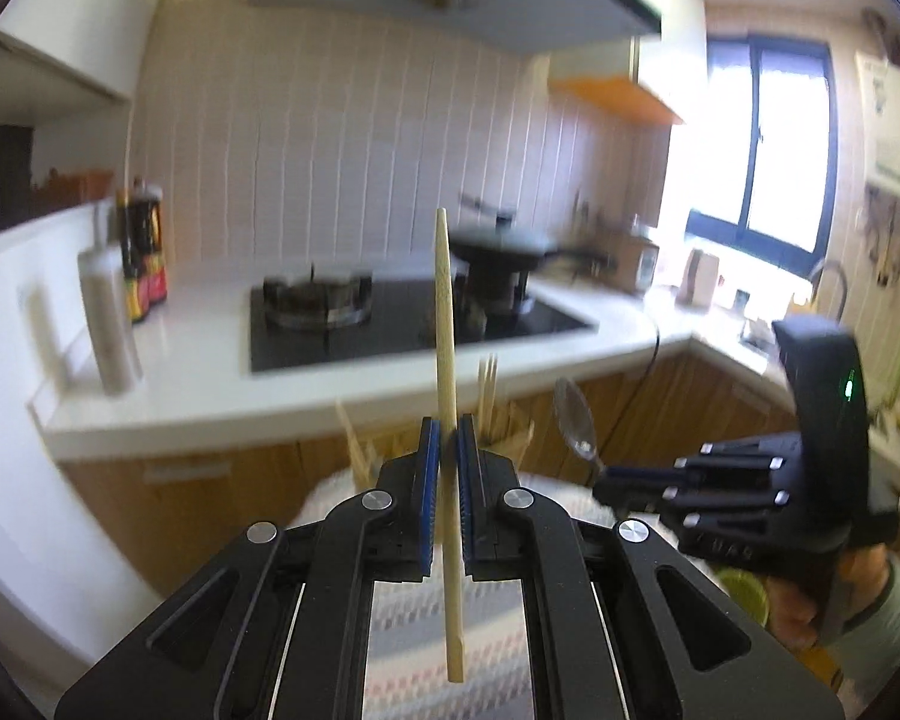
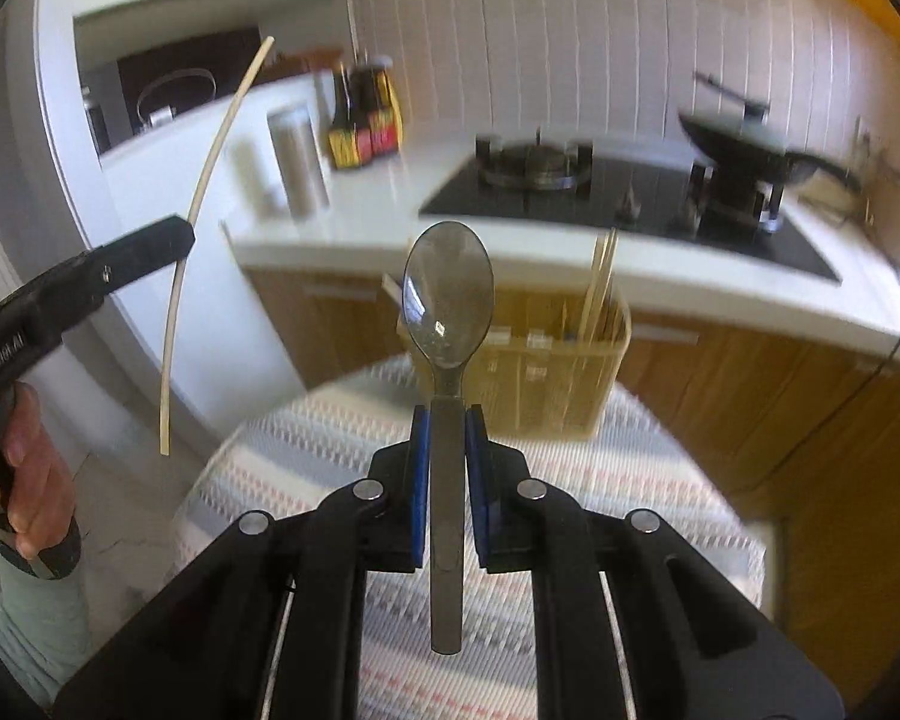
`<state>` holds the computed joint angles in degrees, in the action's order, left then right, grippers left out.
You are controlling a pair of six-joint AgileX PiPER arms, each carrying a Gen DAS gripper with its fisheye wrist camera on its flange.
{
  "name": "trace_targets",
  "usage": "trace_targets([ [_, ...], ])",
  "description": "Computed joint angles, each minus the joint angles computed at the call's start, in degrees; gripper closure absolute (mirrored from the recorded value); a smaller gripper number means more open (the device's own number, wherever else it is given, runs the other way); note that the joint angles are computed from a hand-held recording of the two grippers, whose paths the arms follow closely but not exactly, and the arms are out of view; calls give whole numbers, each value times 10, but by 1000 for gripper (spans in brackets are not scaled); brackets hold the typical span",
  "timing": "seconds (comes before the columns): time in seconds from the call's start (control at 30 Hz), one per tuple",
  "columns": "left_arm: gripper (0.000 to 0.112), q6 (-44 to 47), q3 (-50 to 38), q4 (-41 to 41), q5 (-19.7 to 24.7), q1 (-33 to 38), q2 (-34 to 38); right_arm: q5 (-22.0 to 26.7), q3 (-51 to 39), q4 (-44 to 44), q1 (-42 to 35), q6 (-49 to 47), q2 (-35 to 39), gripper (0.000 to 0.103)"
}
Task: Organize utensils
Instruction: 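Carry the spoon and chopstick over the caddy and release both inside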
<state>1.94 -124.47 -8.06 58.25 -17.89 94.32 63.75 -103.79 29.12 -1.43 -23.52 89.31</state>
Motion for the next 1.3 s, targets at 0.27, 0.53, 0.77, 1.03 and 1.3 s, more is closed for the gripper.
trace_targets([
  [0.27,108,-18,-28,5,-114,-17,40,-95,-49,54,-25,-47,28,93],
  [0.53,108,-12,56,8,-312,-22,50,-249,-38,144,-27,-154,58,93],
  [0.77,108,45,75,-76,-402,-6,92,-313,-45,258,-27,-250,121,93],
  [1.03,108,25,69,-56,-457,-2,155,-285,-142,314,-40,-246,244,93],
  [1.3,108,45,44,-95,-457,12,210,-316,-173,322,-26,-274,305,93],
])
